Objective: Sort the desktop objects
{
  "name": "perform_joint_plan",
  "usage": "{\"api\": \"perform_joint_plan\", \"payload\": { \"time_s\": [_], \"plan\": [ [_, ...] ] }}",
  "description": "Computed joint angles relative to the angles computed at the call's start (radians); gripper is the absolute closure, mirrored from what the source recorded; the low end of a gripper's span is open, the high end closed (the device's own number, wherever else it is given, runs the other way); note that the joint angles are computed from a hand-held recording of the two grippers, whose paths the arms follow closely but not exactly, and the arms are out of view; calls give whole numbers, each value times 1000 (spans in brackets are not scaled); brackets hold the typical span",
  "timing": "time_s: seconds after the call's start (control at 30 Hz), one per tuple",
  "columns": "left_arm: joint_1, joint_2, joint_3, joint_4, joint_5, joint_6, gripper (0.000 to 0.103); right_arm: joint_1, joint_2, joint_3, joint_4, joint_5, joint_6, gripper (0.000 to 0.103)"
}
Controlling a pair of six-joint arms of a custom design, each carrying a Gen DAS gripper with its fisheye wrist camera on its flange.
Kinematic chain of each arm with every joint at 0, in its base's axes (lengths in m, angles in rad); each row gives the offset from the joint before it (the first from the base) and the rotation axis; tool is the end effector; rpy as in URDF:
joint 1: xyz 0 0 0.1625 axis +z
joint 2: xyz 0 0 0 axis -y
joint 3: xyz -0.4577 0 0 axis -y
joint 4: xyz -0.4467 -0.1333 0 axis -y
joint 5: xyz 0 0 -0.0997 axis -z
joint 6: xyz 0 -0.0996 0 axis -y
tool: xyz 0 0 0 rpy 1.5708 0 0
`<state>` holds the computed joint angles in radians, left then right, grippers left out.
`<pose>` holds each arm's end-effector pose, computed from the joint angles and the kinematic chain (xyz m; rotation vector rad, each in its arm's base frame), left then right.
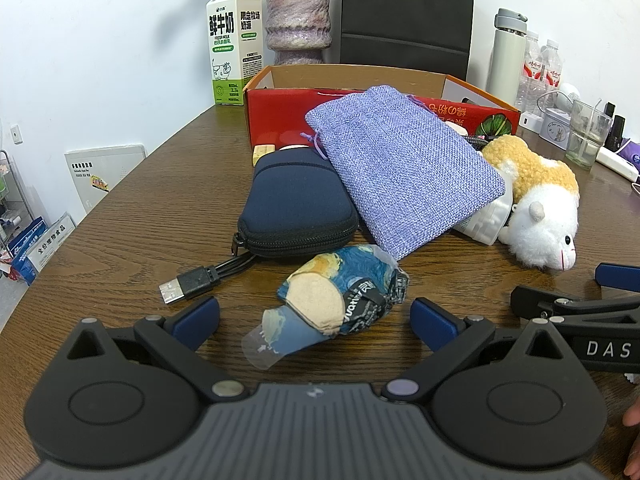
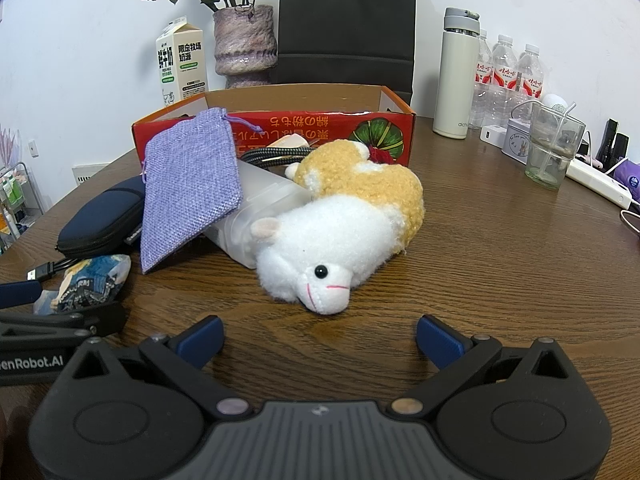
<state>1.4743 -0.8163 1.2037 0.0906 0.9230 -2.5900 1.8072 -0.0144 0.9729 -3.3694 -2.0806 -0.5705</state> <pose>0.1201 -0.7669 0.2022 0.2587 2.0990 -1.0708 0.2804 -0.8023 -0.1802 0.6722 -2.2726 0.9348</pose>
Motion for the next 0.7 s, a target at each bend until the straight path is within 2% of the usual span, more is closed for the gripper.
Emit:
{"api": "perform_joint_plan", "payload": {
  "time_s": [0.7],
  "plan": [
    [10,7,1,-14,9,6,0,1,2,-4,0,-2,-1,0]
  ]
}}
